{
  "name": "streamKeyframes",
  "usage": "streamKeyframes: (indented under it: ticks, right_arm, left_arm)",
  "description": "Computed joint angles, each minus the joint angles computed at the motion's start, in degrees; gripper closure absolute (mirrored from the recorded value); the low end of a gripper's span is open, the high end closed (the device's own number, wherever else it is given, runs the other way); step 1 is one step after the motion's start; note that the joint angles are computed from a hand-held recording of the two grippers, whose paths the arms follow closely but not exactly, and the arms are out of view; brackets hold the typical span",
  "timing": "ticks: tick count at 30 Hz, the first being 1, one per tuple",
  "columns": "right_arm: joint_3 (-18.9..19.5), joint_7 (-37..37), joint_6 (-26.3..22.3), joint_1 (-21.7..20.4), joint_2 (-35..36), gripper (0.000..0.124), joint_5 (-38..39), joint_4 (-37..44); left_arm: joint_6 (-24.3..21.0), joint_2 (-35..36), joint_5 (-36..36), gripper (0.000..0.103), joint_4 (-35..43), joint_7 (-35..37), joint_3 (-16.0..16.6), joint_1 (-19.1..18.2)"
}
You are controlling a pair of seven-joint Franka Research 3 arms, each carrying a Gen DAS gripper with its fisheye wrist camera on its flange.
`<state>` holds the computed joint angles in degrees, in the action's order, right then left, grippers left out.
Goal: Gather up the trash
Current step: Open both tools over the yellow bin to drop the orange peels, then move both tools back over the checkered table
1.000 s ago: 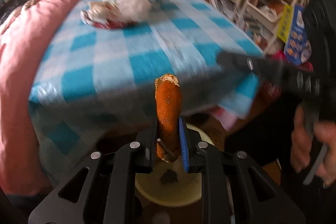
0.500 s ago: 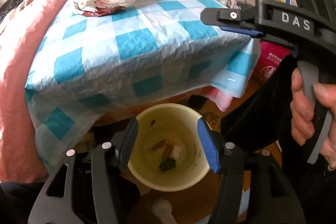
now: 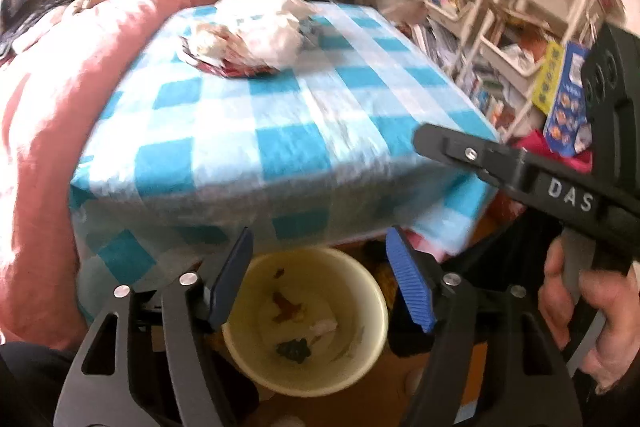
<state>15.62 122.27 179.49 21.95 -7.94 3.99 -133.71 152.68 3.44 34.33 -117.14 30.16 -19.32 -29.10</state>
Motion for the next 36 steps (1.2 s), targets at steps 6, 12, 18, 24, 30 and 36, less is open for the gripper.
streamKeyframes:
  ticks: [6,12,18,24,30,36]
  right_arm:
    - [1.38,2.38,1.28,-1.88,0.46,0.079,-3.28,0.45]
    - [0.98,2.01,0.60,-1.26,0.94,0.079,-3.32,0.86]
    - [1.28,3.37,-0.25,-1.58,1.21,0.075,-5.18,1.31]
    - [2.79,7.90,-0.86,-3.48,1.14,0.064,-10.49,1.74]
    - [2.97,11.60,-1.34,-3.99,1.53,0.057,-14.88,2.38]
    - [1.66,12.34,-2.06,-2.81,2.10,0.054,-15.71,2.95]
  left_arm:
    - [-0.59,-2.01,6.80,0.035,-1.18,-9.45,1.07,1.18]
    - [-0.63,-2.94,9.08,0.035,-1.97,-13.23,0.81,2.53]
    - [-0.83,-3.65,10.71,0.034,-2.64,-15.04,0.37,2.98]
    - [-2.03,-4.29,15.07,0.026,-2.47,-19.20,0.00,3.26]
    - [-2.29,-4.60,18.05,0.020,-1.59,-20.97,0.40,4.20]
    - [-2.31,-4.21,18.99,0.017,0.07,-20.84,1.30,5.69]
